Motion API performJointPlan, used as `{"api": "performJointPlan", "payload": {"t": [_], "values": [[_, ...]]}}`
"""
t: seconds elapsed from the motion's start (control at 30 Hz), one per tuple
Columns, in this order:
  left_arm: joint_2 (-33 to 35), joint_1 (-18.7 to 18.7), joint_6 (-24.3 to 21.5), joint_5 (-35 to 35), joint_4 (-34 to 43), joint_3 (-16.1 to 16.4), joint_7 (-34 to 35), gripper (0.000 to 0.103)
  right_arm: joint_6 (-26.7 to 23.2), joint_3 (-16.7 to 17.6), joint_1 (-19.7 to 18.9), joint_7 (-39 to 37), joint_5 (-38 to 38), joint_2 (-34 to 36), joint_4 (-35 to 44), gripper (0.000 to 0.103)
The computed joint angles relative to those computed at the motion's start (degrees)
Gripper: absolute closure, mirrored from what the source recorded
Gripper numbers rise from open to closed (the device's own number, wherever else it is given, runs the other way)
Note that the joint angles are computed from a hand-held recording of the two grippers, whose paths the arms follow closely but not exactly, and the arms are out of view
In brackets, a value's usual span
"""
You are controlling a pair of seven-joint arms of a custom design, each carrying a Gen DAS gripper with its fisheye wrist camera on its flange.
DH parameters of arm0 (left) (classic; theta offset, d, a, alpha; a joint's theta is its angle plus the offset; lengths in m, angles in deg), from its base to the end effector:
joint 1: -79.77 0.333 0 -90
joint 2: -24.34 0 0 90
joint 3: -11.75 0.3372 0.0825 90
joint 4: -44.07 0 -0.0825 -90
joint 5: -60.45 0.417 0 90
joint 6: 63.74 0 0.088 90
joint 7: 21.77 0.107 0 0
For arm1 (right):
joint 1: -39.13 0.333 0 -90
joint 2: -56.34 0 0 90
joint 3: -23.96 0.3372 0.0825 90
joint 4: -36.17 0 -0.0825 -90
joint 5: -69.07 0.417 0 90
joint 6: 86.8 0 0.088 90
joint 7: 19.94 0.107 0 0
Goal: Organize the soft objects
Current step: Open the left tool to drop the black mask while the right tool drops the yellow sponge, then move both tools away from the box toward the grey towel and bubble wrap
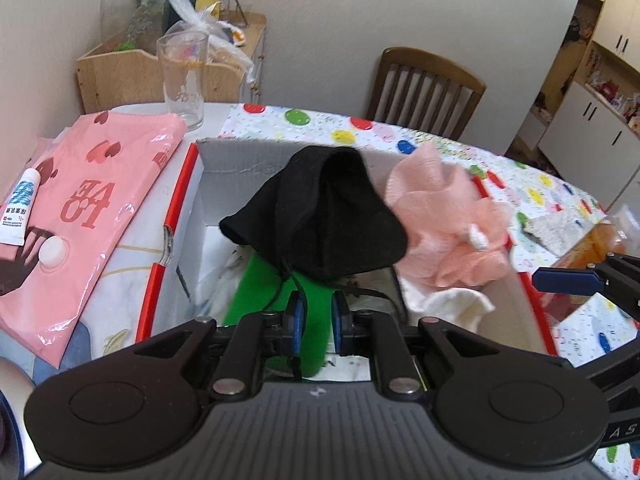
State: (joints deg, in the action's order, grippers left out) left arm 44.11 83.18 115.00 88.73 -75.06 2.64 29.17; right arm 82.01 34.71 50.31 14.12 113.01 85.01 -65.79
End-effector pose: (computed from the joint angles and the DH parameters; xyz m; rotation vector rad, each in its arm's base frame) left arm 0.6501 -0.0995 0.3347 -1.9748 1.7485 -0.8051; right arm 0.6972 0.2133 0.3380 -2.1389 1.1328 -0.4015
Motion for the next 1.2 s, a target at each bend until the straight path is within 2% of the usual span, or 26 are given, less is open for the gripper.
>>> {"api": "performJointPlan", "payload": {"t": [0.03,0.1,0.13,0.17,0.2,0.27,0.33,0.47,0.53,0.57,0.67,0.73,0.77,0.83,0.87,0.9,1.0,1.03,1.17,1.2], "values": [[-0.4,0.8,0.9,-0.3,-0.6,-0.9,0.5,0.085,0.3,0.9,-0.9,-1.0,1.1,-0.7,-0.7,0.013],[-1.6,0.0,2.4,0.1,-1.8,-0.1,-0.3,0.074,0.8,2.7,-2.7,-3.5,3.9,-2.1,-2.1,0.013],[-2.2,-0.9,3.3,0.7,-2.5,0.7,-1.1,0.061,1.0,3.7,-3.6,-5.2,5.7,-2.9,-2.7,0.013],[-2.8,-2.3,4.4,1.6,-3.0,2.3,-2.0,0.040,1.3,4.2,-4.1,-6.6,7.3,-3.7,-3.5,0.013],[-3.5,-4.8,5.1,3.0,-3.5,4.9,-3.5,0.034,1.6,4.8,-4.7,-8.4,9.2,-4.5,-4.2,0.013],[-4.6,-8.7,7.2,5.4,-4.5,8.9,-5.8,0.032,1.2,5.7,-5.8,-11.8,13.4,-6.2,-5.4,0.013],[-5.8,-8.8,7.2,6.3,-5.1,8.5,-6.5,0.032,1.0,6.2,-6.5,-15.6,18.0,-8.1,-6.8,0.012],[-8.3,-14.0,9.2,9.2,-6.8,13.2,-8.8,0.031,-0.3,6.7,-8.0,-24.1,28.3,-12.4,-9.4,0.009],[-9.5,-13.8,9.7,9.9,-7.6,12.3,-8.5,0.027,-1.0,6.0,-8.0,-27.3,32.3,-14.5,-10.8,0.006],[-10.2,-15.3,10.2,10.1,-8.0,13.4,-8.5,0.024,-1.2,5.4,-8.0,-28.9,34.1,-15.6,-11.5,0.005],[-11.5,-24.6,12.7,7.1,-9.5,21.3,-5.7,0.020,-1.9,3.4,-7.2,-31.4,37.9,-18.3,-13.4,0.003],[-11.9,-32.5,13.2,2.4,-10.2,27.5,-1.5,0.020,-2.9,1.7,-6.8,-32.6,40.1,-19.9,-14.5,0.001],[-12.0,-34.5,13.2,0.7,-10.1,28.6,-0.1,0.020,-3.1,0.8,-6.5,-33.1,40.9,-20.6,-14.9,0.001],[-11.9,-33.1,13.0,0.0,-9.4,25.8,0.3,0.019,-3.5,-1.1,-6.0,-34.3,42.5,-21.8,-15.8,0.001],[-11.7,-33.8,12.9,-1.1,-9.0,25.6,1.0,0.019,-4.4,-2.2,-5.9,-35.2,43.6,-22.5,-16.3,0.000],[-11.4,-35.9,13.0,-2.8,-8.6,26.8,2.2,0.019,-4.8,-3.2,-5.7,-35.9,44.4,-23.0,-16.7,0.000],[-9.7,-46.9,12.8,-10.1,-7.0,34.5,6.7,0.018,-8.0,-6.8,-5.6,-35.6,44.5,-24.3,-17.6,0.000],[-9.0,-49.3,12.8,-12.0,-6.3,36.0,7.6,0.018,-9.0,-7.9,-5.7,-35.6,44.2,-24.7,-17.9,0.000],[-5.8,-51.8,11.7,-15.3,-1.9,35.0,8.2,0.014,-12.6,-11.2,-7.3,-35.6,42.8,-25.3,-18.2,0.000],[-4.9,-50.8,11.4,-15.0,-0.4,33.2,7.4,0.013,-13.5,-11.8,-7.9,-35.5,42.3,-25.2,-18.1,0.000]]}}
